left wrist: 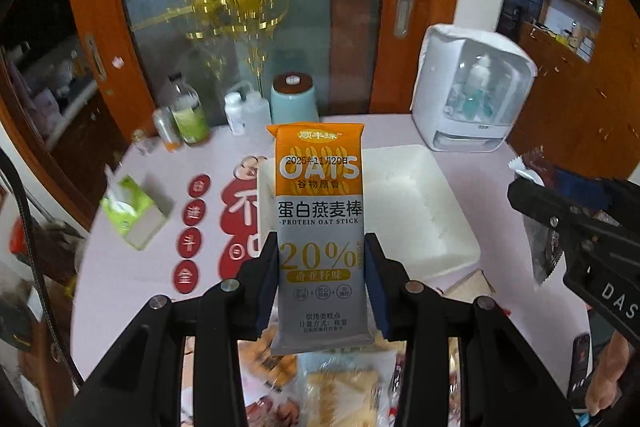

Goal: Organize snacks
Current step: 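Carry both snacks over the white tray and open both tools to drop them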

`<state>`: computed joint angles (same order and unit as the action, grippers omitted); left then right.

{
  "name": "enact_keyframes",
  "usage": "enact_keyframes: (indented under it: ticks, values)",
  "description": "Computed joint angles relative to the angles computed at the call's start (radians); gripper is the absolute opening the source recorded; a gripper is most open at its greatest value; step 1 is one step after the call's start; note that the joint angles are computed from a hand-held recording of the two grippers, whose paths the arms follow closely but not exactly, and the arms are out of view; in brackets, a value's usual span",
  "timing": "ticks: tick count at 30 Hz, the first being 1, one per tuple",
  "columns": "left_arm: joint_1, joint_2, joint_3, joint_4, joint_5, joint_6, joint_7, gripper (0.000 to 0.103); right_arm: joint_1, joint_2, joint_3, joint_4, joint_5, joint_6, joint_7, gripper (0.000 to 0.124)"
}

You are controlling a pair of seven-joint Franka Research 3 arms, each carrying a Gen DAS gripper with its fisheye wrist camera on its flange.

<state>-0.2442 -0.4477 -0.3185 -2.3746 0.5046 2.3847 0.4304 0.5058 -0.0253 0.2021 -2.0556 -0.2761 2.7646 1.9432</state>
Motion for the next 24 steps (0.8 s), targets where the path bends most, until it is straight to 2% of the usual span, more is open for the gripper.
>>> enact_keyframes:
  ticks: [5, 7, 10, 18, 22, 24]
  values:
    - [0.034, 0.137, 0.039, 0.005, 0.004, 0.102, 0.009, 0.038, 0.022, 0.187, -0.026, 0.164, 0.106, -0.073, -0.076, 0.040]
    - [0.039, 0.182, 0.052, 0.011, -0.007, 0.122, 0.021, 0.039, 0.047, 0.254, -0.053, 0.218, 0.092, -0.098, -0.063, 0.040]
    - [0.049, 0.259, 0.066, 0.026, -0.013, 0.149, 0.028, 0.039, 0.058, 0.341, -0.068, 0.292, 0.143, -0.143, -0.097, 0.040]
    - [0.065, 0.382, 0.094, 0.045, 0.028, 0.204, 0.006, 0.041, 0.114, 0.479, -0.118, 0.400, 0.161, -0.204, -0.098, 0.040]
    - [0.070, 0.411, 0.105, 0.051, 0.072, 0.203, -0.039, 0.067, 0.164, 0.501, -0.163, 0.412, 0.093, -0.197, -0.051, 0.041]
    - [0.073, 0.409, 0.115, 0.037, 0.046, 0.229, -0.025, 0.070, 0.152, 0.508, -0.151, 0.423, 0.114, -0.203, -0.061, 0.042]
